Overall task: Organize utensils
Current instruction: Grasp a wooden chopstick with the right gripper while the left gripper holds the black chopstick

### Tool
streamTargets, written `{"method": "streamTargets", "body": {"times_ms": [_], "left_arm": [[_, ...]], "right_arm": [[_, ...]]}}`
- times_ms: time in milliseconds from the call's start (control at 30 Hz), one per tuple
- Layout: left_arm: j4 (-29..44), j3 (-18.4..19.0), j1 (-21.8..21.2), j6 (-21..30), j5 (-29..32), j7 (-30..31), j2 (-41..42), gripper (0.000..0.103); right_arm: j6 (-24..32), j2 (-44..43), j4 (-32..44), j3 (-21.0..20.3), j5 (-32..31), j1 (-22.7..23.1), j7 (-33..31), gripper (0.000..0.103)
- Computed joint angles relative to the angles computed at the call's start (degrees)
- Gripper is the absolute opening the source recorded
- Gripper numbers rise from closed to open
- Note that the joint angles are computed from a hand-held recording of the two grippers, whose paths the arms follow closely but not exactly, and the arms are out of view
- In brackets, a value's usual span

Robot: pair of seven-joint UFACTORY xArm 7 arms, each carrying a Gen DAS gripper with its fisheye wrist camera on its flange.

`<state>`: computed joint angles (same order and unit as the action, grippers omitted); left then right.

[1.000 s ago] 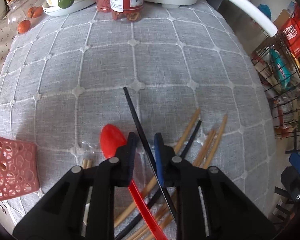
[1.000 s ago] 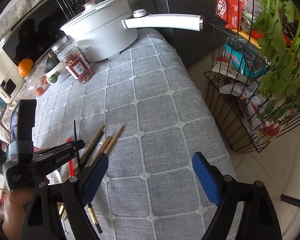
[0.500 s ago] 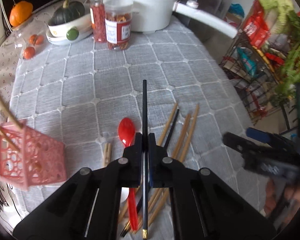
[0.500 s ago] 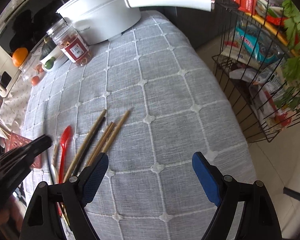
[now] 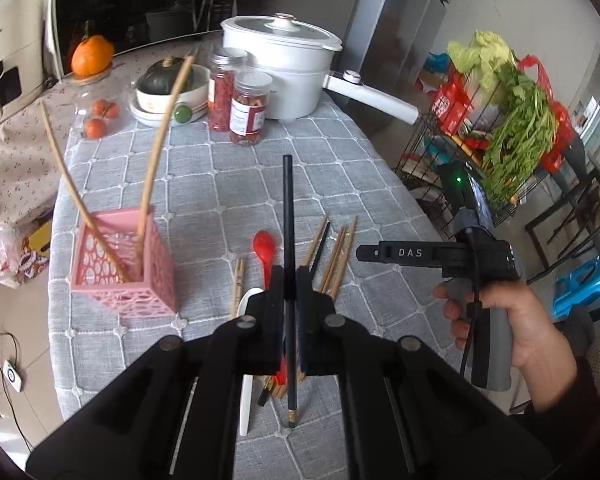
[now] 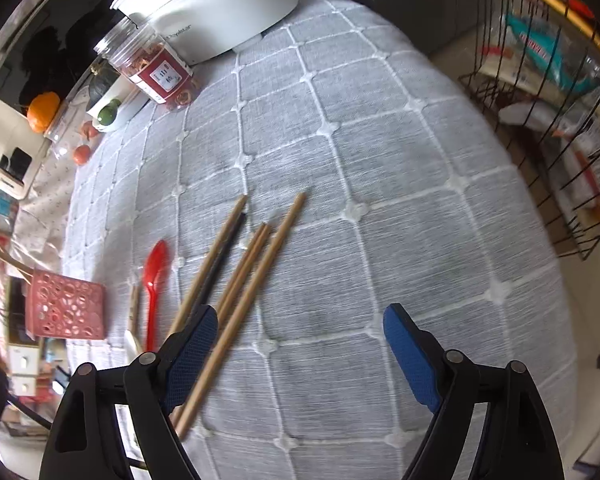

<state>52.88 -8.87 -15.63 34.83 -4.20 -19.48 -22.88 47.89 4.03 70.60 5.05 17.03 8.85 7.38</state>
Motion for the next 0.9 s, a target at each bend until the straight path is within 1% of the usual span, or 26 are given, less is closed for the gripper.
{"method": "streamTargets", "body": {"times_ms": [67,100,133,167,267,300,367,433,467,500,600,667,767,800,867,900], "left_arm": [[-0.86,0.91,-0.01,-0.29,-0.80,0.55,-1.07,0.006],[-1.11,1.03,0.11,-0.30,-0.82,0.69,-1.43,0.006],[-1.44,1.34,0.01,-0.18,-1.20,1.07,-1.87,0.006],[-1.80,1.64,-0.16,-0.06,-1.73,1.45,-2.36,0.006],[-2.63,2.60,-0.56,-0.02,-3.33,2.87,-3.33,0.006],[-2.72,2.83,-0.66,0.03,-3.82,3.34,-3.47,0.006],[-3.14,3.11,-0.77,0.22,-4.51,4.25,-4.11,0.006],[-3.32,3.32,-0.85,0.43,-5.05,5.15,-4.43,0.006],[-3.51,3.42,-0.82,0.54,-5.22,5.58,-4.70,0.006],[-3.68,3.45,-0.73,0.63,-5.33,5.90,-4.91,0.007],[-3.95,3.36,-0.39,0.83,-5.54,6.27,-5.30,0.007],[-4.11,3.33,-0.19,0.92,-5.54,6.50,-5.54,0.007],[-4.33,2.66,0.20,0.78,-4.83,6.40,-5.78,0.007],[-4.45,2.43,0.38,0.65,-4.38,6.37,-5.84,0.007],[-4.71,1.79,0.93,0.37,-3.23,5.90,-5.95,0.008],[-4.80,1.53,1.17,0.26,-2.73,5.55,-5.97,0.008]], "right_arm": [[0.46,0.66,0.64,0.05,2.54,-0.29,-1.06,0.062],[0.60,0.88,0.80,0.09,3.45,-0.38,-1.29,0.059],[0.91,1.30,1.11,0.14,4.60,-0.51,-1.54,0.052],[1.17,1.64,1.31,0.19,5.30,-0.57,-1.47,0.048],[1.49,3.05,2.12,0.48,6.10,-0.32,0.35,0.039],[1.06,3.09,2.07,0.54,5.37,-0.08,1.23,0.039],[0.18,3.27,2.39,0.67,3.01,0.60,3.40,0.033],[0.18,3.78,3.03,0.76,-0.38,1.49,5.96,0.030],[0.22,3.97,3.47,0.77,-3.30,2.24,8.03,0.030],[0.27,4.10,3.68,0.82,-4.74,2.59,8.93,0.030],[0.99,4.93,4.94,0.97,-12.27,4.59,12.88,0.030],[3.48,6.02,6.89,0.94,-19.61,6.72,16.80,0.027],[7.45,7.29,9.20,0.99,-27.66,9.57,21.57,0.027],[7.79,7.38,9.34,1.08,-28.24,9.90,22.43,0.026],[7.21,7.20,8.93,1.25,-28.42,10.14,23.46,0.019],[6.73,7.27,8.89,1.41,-28.09,10.13,23.37,0.018]]}}
